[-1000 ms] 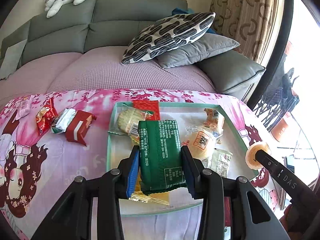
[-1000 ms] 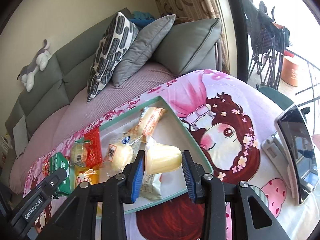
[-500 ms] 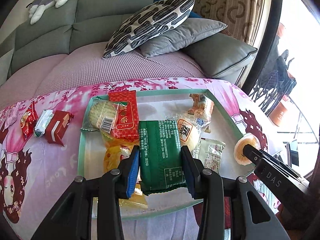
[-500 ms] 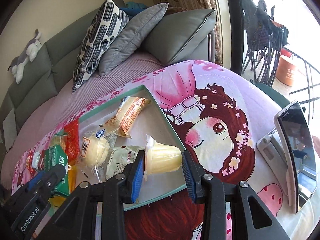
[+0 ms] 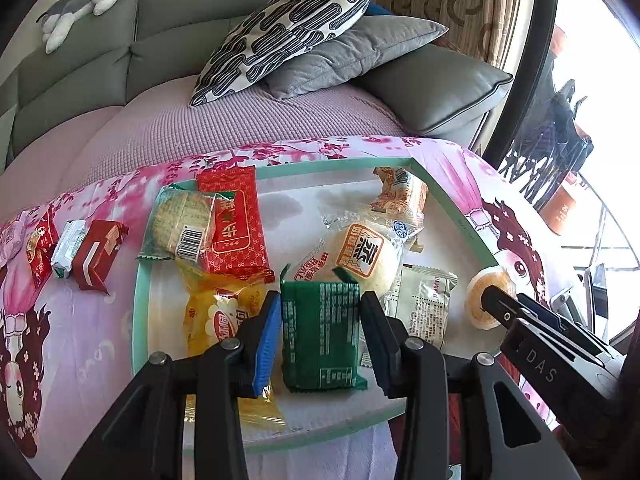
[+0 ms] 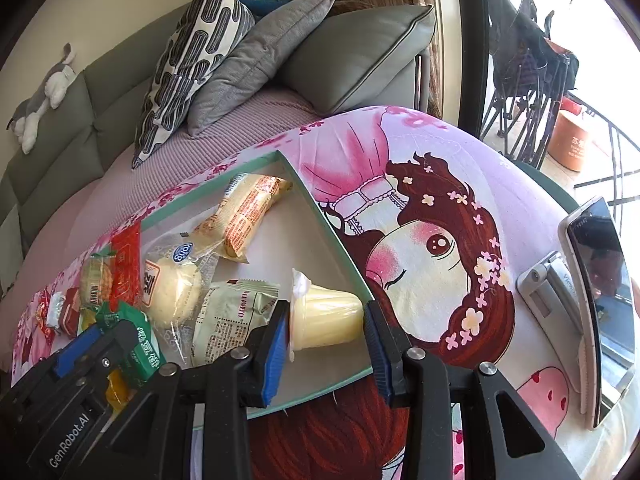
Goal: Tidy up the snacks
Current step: 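Carry the pudding cup and green packet into the tray and open both tools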
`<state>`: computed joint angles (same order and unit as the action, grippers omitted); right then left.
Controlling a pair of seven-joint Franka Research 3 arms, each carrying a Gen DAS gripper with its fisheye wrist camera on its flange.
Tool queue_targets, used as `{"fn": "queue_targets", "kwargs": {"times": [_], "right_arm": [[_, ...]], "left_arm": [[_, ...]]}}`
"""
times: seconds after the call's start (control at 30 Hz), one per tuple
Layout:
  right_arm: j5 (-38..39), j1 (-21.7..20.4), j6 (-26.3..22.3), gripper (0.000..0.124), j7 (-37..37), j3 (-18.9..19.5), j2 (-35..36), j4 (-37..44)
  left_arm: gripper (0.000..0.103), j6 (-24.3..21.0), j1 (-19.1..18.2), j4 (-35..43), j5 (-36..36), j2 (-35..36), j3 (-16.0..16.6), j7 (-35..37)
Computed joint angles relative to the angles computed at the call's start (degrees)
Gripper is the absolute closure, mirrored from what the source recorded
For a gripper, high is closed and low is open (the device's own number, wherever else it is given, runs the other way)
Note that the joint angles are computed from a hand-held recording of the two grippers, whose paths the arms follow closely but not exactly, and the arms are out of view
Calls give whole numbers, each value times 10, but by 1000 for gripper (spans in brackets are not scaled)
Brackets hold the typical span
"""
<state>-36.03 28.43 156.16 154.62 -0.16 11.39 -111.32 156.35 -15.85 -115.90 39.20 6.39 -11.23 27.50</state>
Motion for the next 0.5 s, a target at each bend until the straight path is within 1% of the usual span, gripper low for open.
{"fn": "queue_targets", "kwargs": {"times": [0.27,0.33,0.4,0.5], "right_arm": [[-13,9,-21,84,-10,-4,12,16],[-16,9,-23,84,-11,-4,11,17],[-13,8,-25,80,-15,-2,9,17],[-11,6,-22,71,-23,1,5,15]], "left_arm": [[61,1,1,5,-25,7,-2,23],[60,2,0,5,-27,5,-1,23],[53,6,-1,5,-26,3,-1,22],[51,2,-2,4,-18,-3,-1,16]]}}
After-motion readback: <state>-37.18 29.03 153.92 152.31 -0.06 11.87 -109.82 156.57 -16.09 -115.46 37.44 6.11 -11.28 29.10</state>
